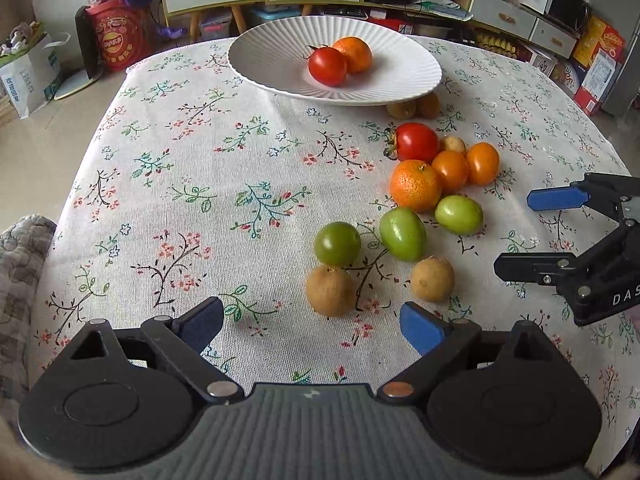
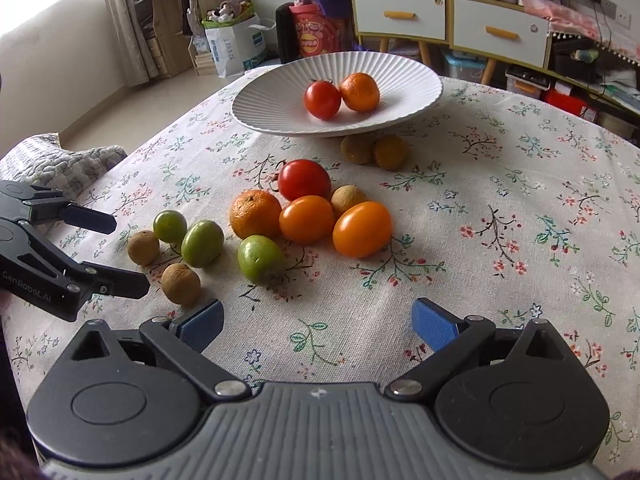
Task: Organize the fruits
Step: 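Withdraw both open grippers from the plate back toward the remaining fruits, then grasp the brown kiwi with the left gripper while the right gripper grasps the green lime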
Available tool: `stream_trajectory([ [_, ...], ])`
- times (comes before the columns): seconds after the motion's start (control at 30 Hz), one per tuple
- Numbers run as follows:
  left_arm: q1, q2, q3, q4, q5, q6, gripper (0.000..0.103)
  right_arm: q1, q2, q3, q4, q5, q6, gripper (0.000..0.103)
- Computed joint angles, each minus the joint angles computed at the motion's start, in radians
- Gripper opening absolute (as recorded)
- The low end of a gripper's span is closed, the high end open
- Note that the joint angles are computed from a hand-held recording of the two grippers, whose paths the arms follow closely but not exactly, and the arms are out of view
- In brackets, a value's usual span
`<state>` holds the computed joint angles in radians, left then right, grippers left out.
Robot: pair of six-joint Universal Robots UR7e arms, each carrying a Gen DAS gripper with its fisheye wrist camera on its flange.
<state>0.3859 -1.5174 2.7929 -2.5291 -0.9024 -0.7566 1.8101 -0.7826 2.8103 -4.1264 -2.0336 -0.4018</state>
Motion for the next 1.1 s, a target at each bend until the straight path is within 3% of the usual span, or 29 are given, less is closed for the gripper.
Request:
stream_trajectory([
  [0.17,-0.005,0.015,-0.003,0.002,-0.003,0.002,0.08,0.038,0.012,-0.004,0.009,-0.017,-0.021,0.093],
  [0.43,0.003,0.001,-0.004,-0.02,-0.008,0.014,0.056,0.072,-0.014,-0.028,0.088,-0.031,0.002,0.065],
  [0.63,0.006,0.003,-0.004,-0.042,-0.016,0.025,0.044,0.093,-0.025,-0.047,0.14,-0.037,0.019,0.051],
  [1.1,0.005,0.012,-0.002,-0.061,-0.01,0.016,0.029,0.117,-0.013,-0.085,0.162,-0.08,0.051,0.038],
])
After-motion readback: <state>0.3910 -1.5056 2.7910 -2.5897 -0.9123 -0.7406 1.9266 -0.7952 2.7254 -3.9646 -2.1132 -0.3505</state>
